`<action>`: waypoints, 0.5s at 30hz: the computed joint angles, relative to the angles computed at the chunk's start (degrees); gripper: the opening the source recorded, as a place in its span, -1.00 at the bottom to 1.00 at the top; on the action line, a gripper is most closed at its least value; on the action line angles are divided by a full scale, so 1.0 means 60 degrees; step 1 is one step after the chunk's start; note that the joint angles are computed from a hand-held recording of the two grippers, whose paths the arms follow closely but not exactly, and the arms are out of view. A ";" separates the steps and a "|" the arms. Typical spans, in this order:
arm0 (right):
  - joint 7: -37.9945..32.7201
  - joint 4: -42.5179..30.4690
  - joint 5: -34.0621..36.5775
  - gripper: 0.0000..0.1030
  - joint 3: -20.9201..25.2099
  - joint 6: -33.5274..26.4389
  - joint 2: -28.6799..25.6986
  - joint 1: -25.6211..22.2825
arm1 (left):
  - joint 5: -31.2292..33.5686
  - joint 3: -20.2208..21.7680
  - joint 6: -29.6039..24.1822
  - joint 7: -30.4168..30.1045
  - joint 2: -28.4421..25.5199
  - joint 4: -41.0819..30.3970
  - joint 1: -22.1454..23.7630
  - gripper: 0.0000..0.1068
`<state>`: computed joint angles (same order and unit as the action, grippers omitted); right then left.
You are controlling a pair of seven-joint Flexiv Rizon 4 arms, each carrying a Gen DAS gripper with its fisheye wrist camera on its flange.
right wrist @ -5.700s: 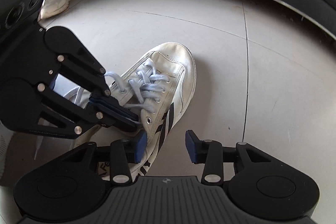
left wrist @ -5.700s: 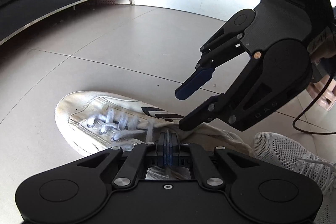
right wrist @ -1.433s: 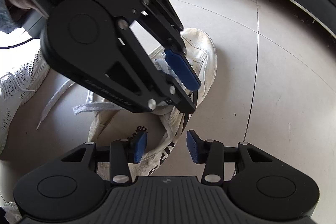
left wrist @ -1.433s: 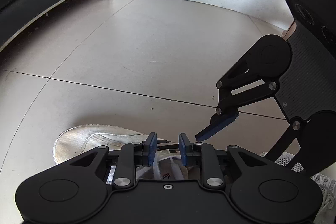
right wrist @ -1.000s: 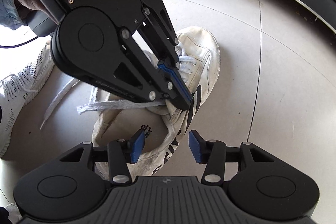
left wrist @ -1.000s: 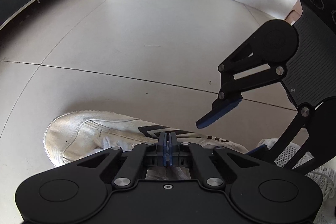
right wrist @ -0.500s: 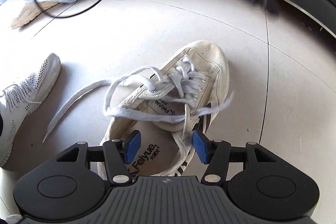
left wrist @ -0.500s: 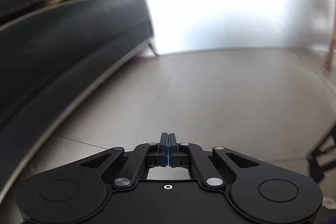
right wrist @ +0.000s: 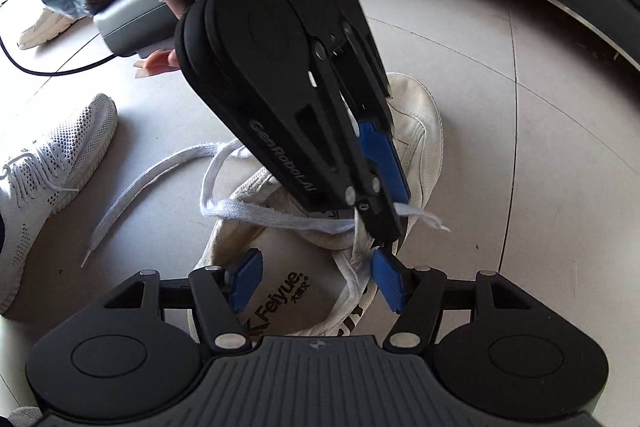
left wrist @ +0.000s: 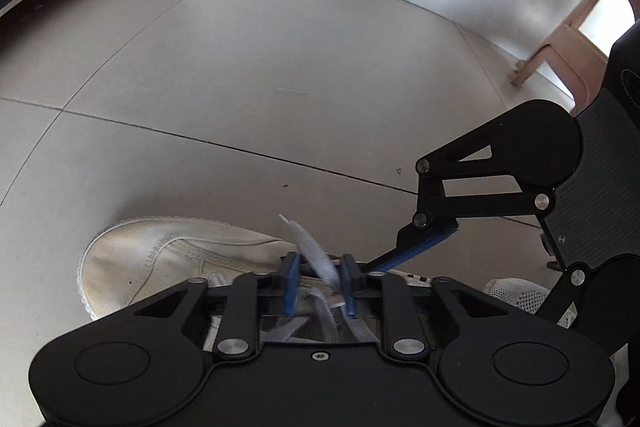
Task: Lace up shoes with both hands
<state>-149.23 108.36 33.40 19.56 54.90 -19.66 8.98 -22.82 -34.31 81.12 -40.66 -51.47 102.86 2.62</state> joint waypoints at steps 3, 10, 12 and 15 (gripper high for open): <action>-0.0072 -0.0002 0.0057 0.34 0.0032 0.0023 -0.0026 -0.0014 | 0.0415 0.0358 -0.0303 0.0518 -0.0171 -0.0611 -0.0422 -1.00; -0.0360 -0.0173 0.0292 0.36 0.0022 -0.0277 -0.0053 -0.0140 | 0.0547 -0.0130 0.1430 0.0355 -0.0783 -0.1801 -0.0098 -1.00; -0.0354 -0.0175 0.0277 0.36 -0.0003 -0.0276 -0.0049 -0.0109 | 0.0746 -0.0392 0.1989 0.0150 -0.1008 -0.2033 0.0062 -1.00; -0.0303 -0.0240 0.0242 0.36 -0.0026 -0.0250 -0.0103 -0.0055 | 0.0938 -0.0557 0.2425 -0.0267 -0.1443 -0.2777 0.0058 -1.00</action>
<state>-151.05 106.92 34.85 19.41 53.40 -20.28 8.65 -17.20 -37.66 95.67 -42.26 -60.13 86.20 2.97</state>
